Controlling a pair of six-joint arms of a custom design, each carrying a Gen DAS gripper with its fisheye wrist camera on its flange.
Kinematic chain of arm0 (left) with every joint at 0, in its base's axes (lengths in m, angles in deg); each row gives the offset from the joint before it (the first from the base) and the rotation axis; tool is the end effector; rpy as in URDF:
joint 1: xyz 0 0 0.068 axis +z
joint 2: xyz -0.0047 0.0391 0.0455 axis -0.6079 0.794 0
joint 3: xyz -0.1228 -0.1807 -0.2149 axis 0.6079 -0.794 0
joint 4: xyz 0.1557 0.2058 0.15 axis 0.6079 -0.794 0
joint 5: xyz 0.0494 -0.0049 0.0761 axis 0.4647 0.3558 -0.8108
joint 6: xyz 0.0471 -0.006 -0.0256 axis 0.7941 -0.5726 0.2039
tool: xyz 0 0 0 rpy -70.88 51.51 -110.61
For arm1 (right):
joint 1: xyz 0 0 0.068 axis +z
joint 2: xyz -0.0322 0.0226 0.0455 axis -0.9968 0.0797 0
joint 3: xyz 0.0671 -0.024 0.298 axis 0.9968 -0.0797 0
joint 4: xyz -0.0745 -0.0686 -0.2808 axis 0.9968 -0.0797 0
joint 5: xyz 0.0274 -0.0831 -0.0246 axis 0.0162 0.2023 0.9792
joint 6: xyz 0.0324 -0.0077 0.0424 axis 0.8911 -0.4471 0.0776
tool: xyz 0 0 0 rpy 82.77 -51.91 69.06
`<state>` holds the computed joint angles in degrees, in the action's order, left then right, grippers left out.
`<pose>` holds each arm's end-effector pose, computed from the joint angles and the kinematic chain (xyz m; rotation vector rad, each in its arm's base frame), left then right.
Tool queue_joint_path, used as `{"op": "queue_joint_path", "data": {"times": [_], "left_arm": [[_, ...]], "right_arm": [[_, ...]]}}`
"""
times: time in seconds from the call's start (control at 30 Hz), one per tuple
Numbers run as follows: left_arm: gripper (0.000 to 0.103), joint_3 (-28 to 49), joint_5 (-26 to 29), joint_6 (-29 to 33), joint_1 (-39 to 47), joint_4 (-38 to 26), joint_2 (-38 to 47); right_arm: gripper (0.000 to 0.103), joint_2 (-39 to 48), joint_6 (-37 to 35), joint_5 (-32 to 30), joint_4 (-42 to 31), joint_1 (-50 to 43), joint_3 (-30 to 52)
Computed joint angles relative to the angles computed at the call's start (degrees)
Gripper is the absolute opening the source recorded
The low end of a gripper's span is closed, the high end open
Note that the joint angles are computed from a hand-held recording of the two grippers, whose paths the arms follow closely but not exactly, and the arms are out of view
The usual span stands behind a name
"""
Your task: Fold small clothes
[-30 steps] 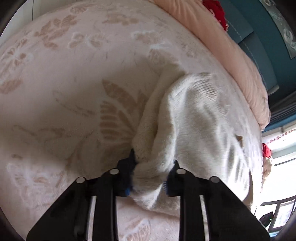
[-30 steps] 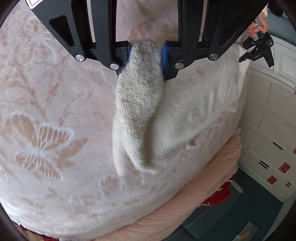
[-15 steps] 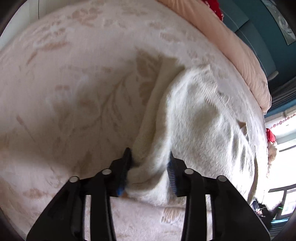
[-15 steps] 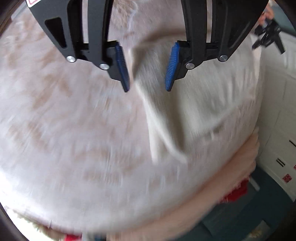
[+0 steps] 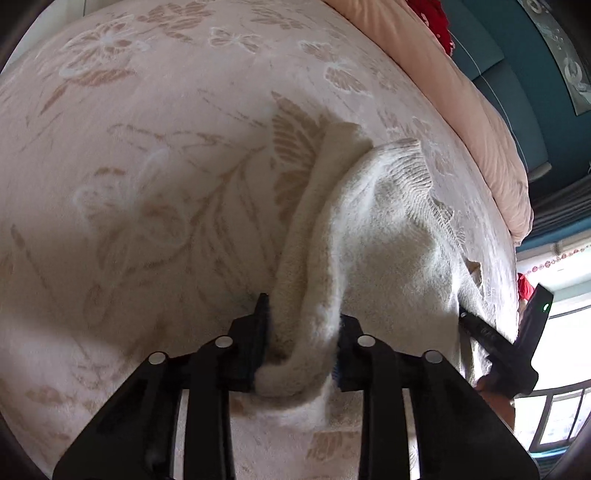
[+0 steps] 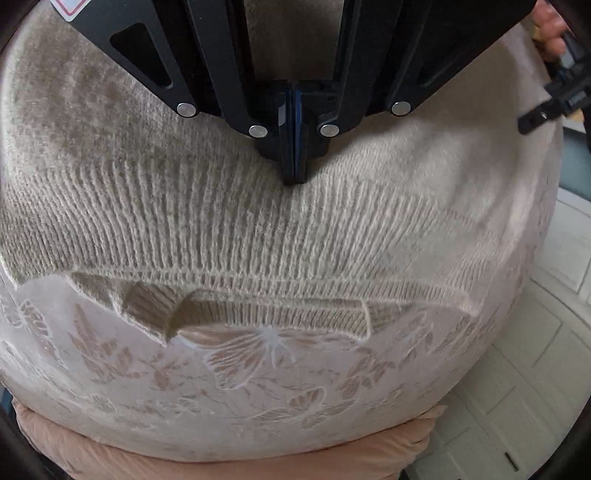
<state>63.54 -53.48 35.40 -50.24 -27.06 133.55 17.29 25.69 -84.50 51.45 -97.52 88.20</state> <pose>0.2758 -0.0729 0.1346 -0.4419 2.6931 -0.6391 0.3639 -0.0674 0.1404 0.1818 2.7251 0.3469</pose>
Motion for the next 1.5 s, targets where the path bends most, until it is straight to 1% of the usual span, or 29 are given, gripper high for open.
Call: {"op": "queue_joint_path", "data": {"times": [0.03, 0.1, 0.17, 0.2, 0.23, 0.3, 0.33, 0.4, 0.43, 0.47, 0.57, 0.6, 0.67, 0.73, 0.8, 0.87, 0.93, 1.0, 1.03, 1.1, 1.13, 1.17, 1.23, 1.27, 1.3, 1.37, 1.43, 1.47, 1.5], "left_arm": [[0.026, 0.3, -0.2, 0.3, -0.2, -0.3, 0.1], [0.026, 1.1, -0.2, 0.7, -0.3, -0.3, 1.2], [0.026, 1.2, -0.9, 1.1, -0.7, 0.2, 2.0], [0.026, 1.3, -1.4, 0.9, -1.0, -0.1, 1.9], [0.026, 1.1, -1.8, 0.9, -1.1, -0.7, 1.1], [0.025, 1.2, -2.8, 1.1, -1.8, -1.4, -0.1], [0.024, 1.4, -3.2, 1.2, -2.1, -1.5, -0.3], [0.022, 1.7, -3.7, -0.1, -2.7, -1.7, -0.8], [0.02, 1.9, -3.6, -1.2, -3.3, -1.8, -2.2], [0.019, 2.0, -3.8, -1.5, -4.1, -1.9, -3.9], [0.019, 6.2, -7.2, -1.2, -10.8, -4.7, -10.2], [0.019, 7.8, -7.8, -1.1, -12.9, -5.4, -10.9], [0.019, 13.4, -11.2, 0.0, -20.5, -7.0, -11.1], [0.019, 18.7, -14.0, 1.4, -27.5, -7.5, -8.9], [0.019, 23.4, -15.3, 2.1, -33.4, -7.4, -5.1], [0.019, 27.7, -17.4, 2.6, -38.9, -7.4, -0.1], [0.02, 31.7, -18.6, 2.5, -43.3, -7.9, 5.9], [0.024, 35.2, -18.3, 2.1, -46.8, -8.8, 13.0], [0.029, 36.0, -18.0, 1.2, -48.3, -9.0, 16.2], [0.03, 33.6, -16.9, -1.4, -49.4, -6.9, 17.3], [0.035, 30.0, -16.7, -3.7, -49.9, -4.6, 15.8], [0.045, 27.0, -17.3, -4.8, -50.3, -3.0, 13.8], [0.056, 20.6, -20.6, -5.5, -51.2, -0.3, 8.3], [0.064, 17.3, -23.3, -4.5, -51.4, -0.3, 4.9], [0.067, 16.1, -25.3, -3.4, -51.2, -1.7, 3.2], [0.067, 12.5, -27.7, 0.1, -50.1, -3.5, -0.4], [0.067, 11.4, -29.4, 2.8, -49.2, -5.9, 0.0], [0.067, 11.3, -29.1, 5.0, -48.4, -6.9, 1.1], [0.067, 10.5, -29.6, 6.5, -48.2, -6.6, 1.9]], "right_arm": [[0.0, -2.2, 0.5, -0.5, -0.9, -0.4, -0.1], [0.0, -6.1, 0.2, -0.2, 0.1, -0.6, -2.0], [0.0, -2.2, -1.7, 3.9, -1.0, 0.9, -1.0], [0.0, -1.4, -2.0, 3.9, 0.8, 1.1, -1.8], [0.0, -1.7, -1.4, 4.0, 0.0, 1.2, -0.8], [0.0, -5.6, -0.1, 2.1, -0.9, 0.8, -1.0], [0.0, -6.8, 0.6, 0.8, 1.3, 0.7, -2.4], [0.0, -1.4, -0.1, 4.5, 1.1, 2.7, -1.1], [0.0, -0.5, -0.7, 4.2, 4.2, 2.6, -2.3], [0.0, -0.9, -0.9, 3.9, 5.2, 2.5, -2.8], [0.001, -4.1, -0.7, -0.4, -0.8, -0.1, -0.8], [0.001, -6.2, -1.1, -3.1, -1.6, -1.9, -1.3], [0.001, -11.1, -1.3, -5.1, -1.2, -4.5, -4.2], [0.001, -15.3, -3.2, -7.2, -2.6, -9.3, -6.2], [0.003, -18.8, -6.5, -8.8, -5.4, -15.3, -7.4], [0.007, -21.8, -12.1, -10.9, -9.0, -23.5, -8.9], [0.009, -21.3, -16.5, -12.5, -11.4, -31.0, -8.7], [0.009, -19.8, -20.7, -15.2, -15.0, -38.1, -7.7], [0.011, -17.8, -22.7, -16.2, -16.6, -41.0, -6.3], [0.017, -15.9, -26.5, -18.6, -20.8, -46.0, -4.4], [0.027, -15.1, -28.2, -20.2, -22.9, -47.9, -3.3], [0.041, -14.4, -29.9, -22.2, -25.7, -49.4, -2.2], [0.057, -12.8, -33.4, -25.8, -31.2, -50.9, -0.5], [0.061, -11.9, -34.1, -27.5, -32.7, -50.6, 0.1], [0.063, -11.6, -34.5, -28.9, -34.4, -49.8, 0.1], [0.068, -11.5, -33.5, -29.6, -35.2, -46.7, -0.4], [0.068, -10.5, -29.4, -28.7, -32.4, -41.8, -1.4], [0.069, -10.2, -27.5, -28.1, -31.3, -39.6, -2.0], [0.069, -9.9, -24.4, -26.9, -29.2, -37.2, -2.9]]}}
